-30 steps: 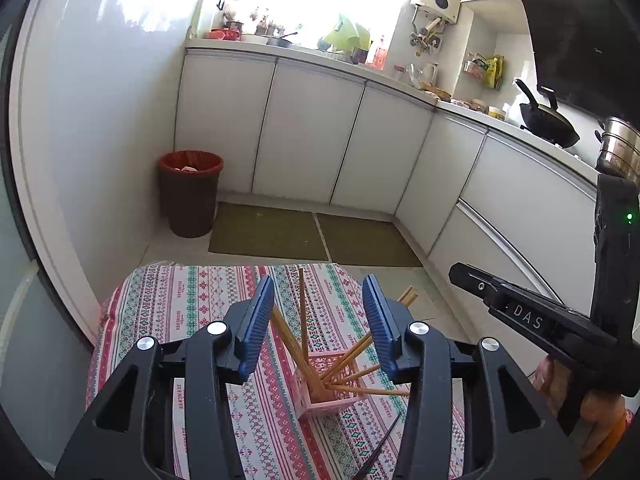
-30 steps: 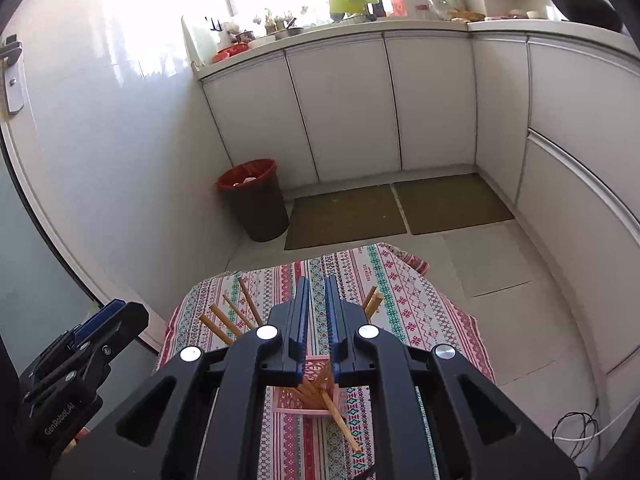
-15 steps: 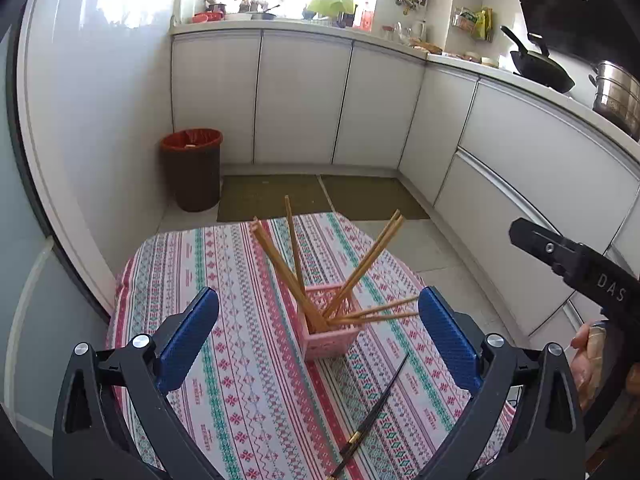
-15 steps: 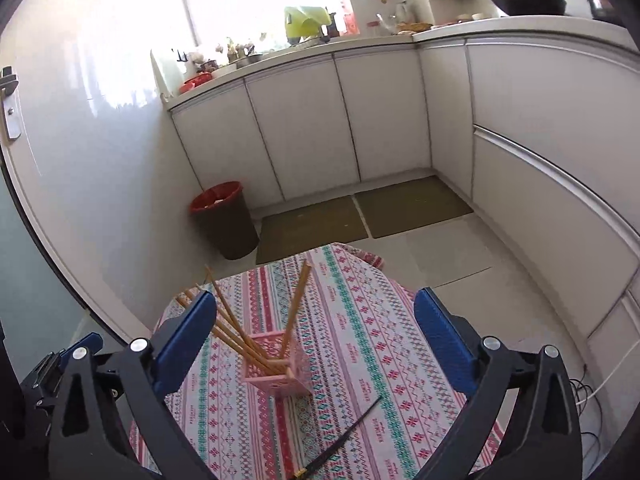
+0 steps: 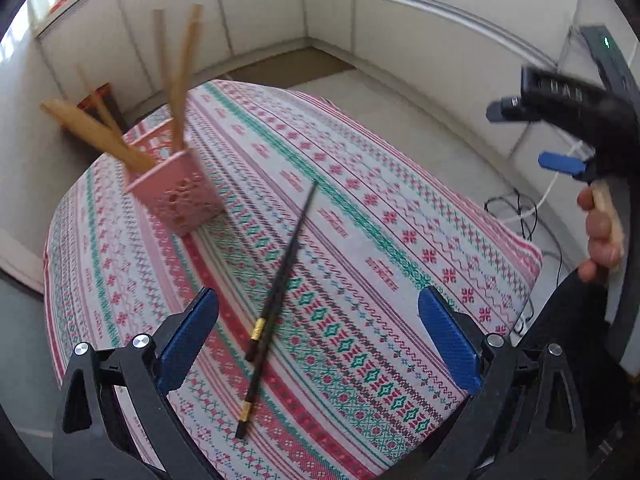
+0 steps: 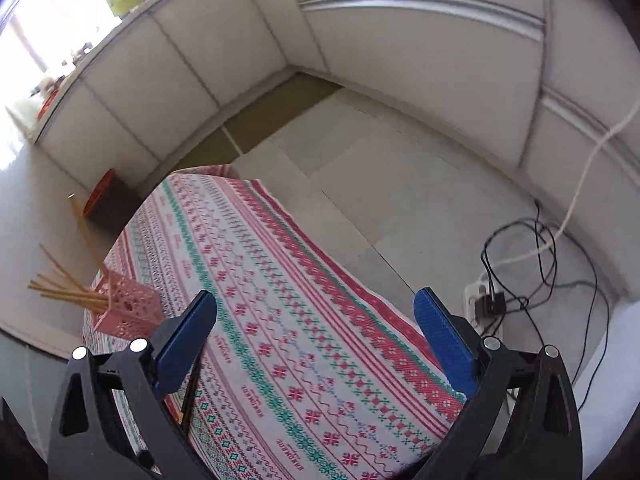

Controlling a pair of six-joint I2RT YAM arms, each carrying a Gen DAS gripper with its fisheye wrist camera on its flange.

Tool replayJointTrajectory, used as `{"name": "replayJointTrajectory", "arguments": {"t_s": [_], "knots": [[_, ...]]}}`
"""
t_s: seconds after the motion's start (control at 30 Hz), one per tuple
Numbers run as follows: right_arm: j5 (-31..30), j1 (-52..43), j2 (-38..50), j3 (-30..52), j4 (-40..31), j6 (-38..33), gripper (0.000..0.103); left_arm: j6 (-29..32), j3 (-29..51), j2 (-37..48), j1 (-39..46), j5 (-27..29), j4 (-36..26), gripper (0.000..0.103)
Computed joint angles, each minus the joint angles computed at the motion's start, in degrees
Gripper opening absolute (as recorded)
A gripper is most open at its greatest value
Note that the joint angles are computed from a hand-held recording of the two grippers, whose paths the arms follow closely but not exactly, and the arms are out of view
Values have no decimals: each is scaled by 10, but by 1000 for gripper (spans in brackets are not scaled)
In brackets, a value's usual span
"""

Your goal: Organize utensils

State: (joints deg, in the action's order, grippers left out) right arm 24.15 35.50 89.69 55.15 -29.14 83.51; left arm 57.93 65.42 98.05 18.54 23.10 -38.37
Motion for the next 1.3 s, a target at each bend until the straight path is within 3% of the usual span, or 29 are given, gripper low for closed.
{"name": "replayJointTrajectory", "arguments": {"t_s": [0.1,0.27,0.37,0.47,0.5,0.53,0.6,0.7,0.77,0.83,0.9,1.13,1.3], "knots": [[4,-20,-50,-62,50,19,96,-24,-25,15,-63,-41,59,96],[-33,-41,-49,-93,105,14,96,-96,69,124,-150,-132,82,96],[-17,-32,-14,-59,90,-13,96,-130,202,224,-178,-165,1,95],[4,-21,19,-14,50,-39,96,-151,342,326,-185,-173,-99,80],[9,-20,25,-7,44,-45,96,-149,376,354,-188,-182,-120,69],[10,-22,26,-6,41,-49,96,-146,408,378,-187,-179,-139,69],[3,-28,28,-8,40,-51,96,-134,442,395,-184,-166,-164,63],[-24,-43,28,-20,54,-42,96,-123,490,417,-182,-170,-202,44],[-44,-51,31,-23,64,-40,96,-108,495,417,-179,-171,-209,36],[-49,-51,37,-18,62,-46,96,-91,489,410,-172,-175,-210,17],[-39,-44,43,-8,51,-52,96,-78,447,385,-165,-180,-191,6],[-29,-31,65,23,27,-70,96,-44,237,265,-114,-153,-40,3],[-15,-15,89,59,5,-96,96,0,150,173,-33,-87,-22,3]]}}
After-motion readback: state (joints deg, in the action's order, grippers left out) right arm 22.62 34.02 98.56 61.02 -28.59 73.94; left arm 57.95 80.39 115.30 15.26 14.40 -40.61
